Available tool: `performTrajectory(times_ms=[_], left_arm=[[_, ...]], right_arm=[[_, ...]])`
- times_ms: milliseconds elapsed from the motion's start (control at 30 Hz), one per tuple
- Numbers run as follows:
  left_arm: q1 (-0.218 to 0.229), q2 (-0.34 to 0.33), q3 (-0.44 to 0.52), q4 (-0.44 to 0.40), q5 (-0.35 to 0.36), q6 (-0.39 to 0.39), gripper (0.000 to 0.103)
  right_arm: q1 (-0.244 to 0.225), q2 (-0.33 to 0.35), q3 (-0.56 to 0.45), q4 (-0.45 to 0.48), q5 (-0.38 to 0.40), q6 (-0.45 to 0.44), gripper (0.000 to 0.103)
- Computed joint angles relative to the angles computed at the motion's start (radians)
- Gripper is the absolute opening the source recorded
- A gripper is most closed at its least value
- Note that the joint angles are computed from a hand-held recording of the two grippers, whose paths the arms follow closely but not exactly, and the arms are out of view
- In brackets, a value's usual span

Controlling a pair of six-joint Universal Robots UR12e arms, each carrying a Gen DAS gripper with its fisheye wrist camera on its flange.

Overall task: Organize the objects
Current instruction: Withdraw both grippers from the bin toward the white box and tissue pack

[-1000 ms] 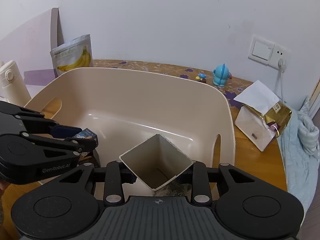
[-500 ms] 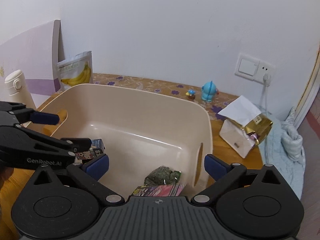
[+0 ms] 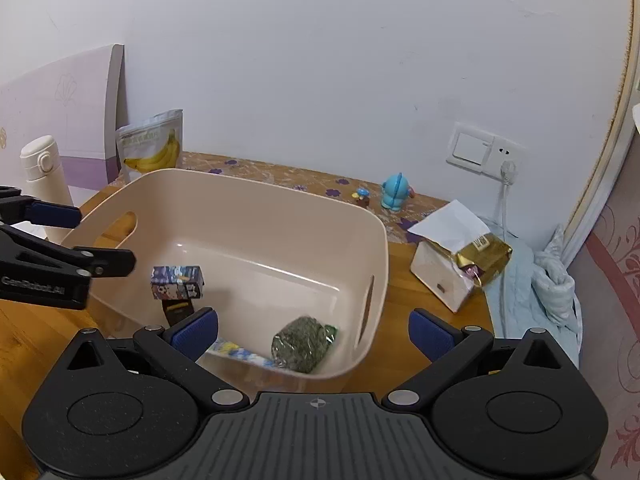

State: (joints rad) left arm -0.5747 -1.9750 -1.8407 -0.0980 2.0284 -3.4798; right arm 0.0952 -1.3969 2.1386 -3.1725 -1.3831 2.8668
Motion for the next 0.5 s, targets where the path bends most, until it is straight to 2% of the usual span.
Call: performTrajectory(times_ms=[133, 267, 500], left_arm=[[-0.011, 0.014, -0.022, 0.012, -0.002, 0.013, 0.089], [-0.023, 0.021, -0.037, 0.005, 0.009, -0.007, 0.089], [-0.029, 0.030, -0.074, 0.007, -0.024, -0.035, 0.089]], right_arm=[[-0.008, -0.021, 0.024, 0.008, 0.010, -0.005, 0.103], [-0.007, -0.036, 0.047, 0.019, 0.002, -0.043, 0.103], [-0.005, -0.049, 0.080, 0.051, -0.021, -0.088, 0.103]])
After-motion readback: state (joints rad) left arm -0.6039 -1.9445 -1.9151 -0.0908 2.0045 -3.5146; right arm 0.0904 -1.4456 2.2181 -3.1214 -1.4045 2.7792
